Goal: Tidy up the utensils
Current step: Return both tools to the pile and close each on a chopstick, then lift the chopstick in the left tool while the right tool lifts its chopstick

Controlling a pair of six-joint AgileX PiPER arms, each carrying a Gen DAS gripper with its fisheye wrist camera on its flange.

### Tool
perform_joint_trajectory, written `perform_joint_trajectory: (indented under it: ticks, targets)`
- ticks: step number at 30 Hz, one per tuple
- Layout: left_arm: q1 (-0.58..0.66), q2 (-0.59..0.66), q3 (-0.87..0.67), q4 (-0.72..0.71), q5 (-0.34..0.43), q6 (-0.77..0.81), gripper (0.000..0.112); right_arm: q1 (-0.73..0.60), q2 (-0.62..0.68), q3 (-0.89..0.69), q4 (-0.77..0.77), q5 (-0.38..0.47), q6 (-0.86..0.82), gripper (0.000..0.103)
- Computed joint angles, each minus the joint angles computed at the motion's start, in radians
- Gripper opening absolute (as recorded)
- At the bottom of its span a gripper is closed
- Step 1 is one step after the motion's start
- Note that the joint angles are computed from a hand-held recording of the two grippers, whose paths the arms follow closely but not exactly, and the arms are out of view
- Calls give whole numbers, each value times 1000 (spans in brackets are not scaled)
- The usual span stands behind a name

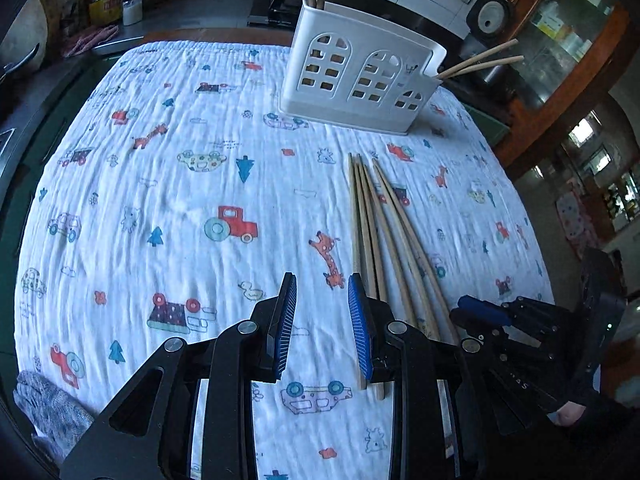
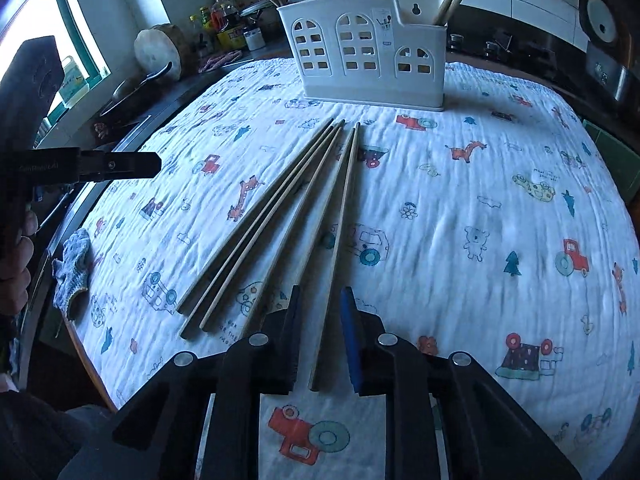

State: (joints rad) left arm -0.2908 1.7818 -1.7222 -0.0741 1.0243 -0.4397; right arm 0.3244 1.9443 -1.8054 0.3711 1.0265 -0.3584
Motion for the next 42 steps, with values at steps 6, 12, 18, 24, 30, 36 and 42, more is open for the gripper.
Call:
perform_joint_trajectory:
  ticks: [6, 12, 18, 24, 30, 36, 42]
  targets:
    - [-11, -1, 46, -47, -16, 10, 25, 11, 21, -11, -31, 19, 36, 13]
    - [-33, 15, 67, -94, -21, 32, 25, 29, 22, -1, -80, 6, 56, 9]
    - [-52, 49, 59, -126, -23, 48, 25, 24, 21, -2, -86, 1, 62, 8]
    - [-51, 82, 56, -132, -31, 35, 19, 11, -5, -2, -92, -11, 62, 7]
    - [-45, 93, 68, -147, -39, 34, 12, -6, -40, -47, -97, -16, 44, 7]
    - [-57, 111, 39, -118, -15, -1, 12, -17, -40, -135, -100, 6, 39, 7]
    - [-97, 156, -36, -34, 33, -82, 11, -23, -29, -216, -95, 27, 34, 7]
